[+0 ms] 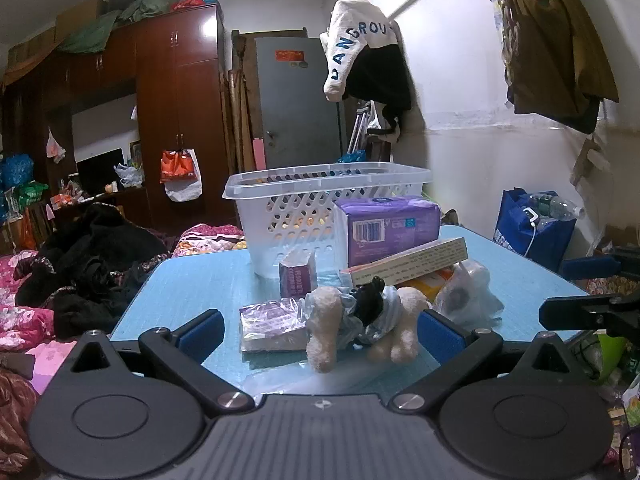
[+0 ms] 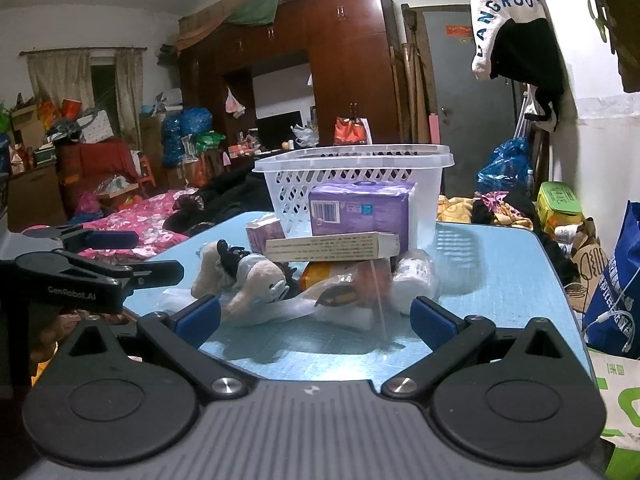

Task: Organize objects

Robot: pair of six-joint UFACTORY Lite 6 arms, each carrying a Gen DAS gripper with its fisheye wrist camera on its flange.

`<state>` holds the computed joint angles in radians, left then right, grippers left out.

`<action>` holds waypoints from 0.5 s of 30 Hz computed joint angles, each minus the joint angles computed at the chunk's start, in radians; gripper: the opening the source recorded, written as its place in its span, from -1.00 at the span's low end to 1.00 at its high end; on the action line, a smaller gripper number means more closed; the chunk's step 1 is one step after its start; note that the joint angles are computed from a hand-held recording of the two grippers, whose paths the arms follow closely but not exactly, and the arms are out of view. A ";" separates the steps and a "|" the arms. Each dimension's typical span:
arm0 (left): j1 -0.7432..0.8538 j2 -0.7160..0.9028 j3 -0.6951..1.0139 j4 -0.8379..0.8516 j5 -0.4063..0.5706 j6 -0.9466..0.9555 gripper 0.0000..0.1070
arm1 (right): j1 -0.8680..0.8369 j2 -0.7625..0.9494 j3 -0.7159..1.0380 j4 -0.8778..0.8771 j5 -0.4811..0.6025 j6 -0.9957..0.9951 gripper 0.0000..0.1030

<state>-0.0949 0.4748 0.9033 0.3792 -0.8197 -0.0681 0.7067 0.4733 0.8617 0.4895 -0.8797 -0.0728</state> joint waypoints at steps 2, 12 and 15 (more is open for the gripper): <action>-0.002 -0.004 -0.006 -0.002 -0.003 0.005 0.93 | -0.002 0.000 0.001 -0.005 0.002 0.002 1.00; -0.008 -0.013 -0.019 -0.024 -0.012 0.015 0.93 | -0.004 0.001 0.005 -0.005 0.008 0.000 1.00; -0.011 -0.018 -0.027 -0.030 -0.020 0.028 0.93 | -0.003 0.002 0.005 -0.004 0.007 0.000 1.00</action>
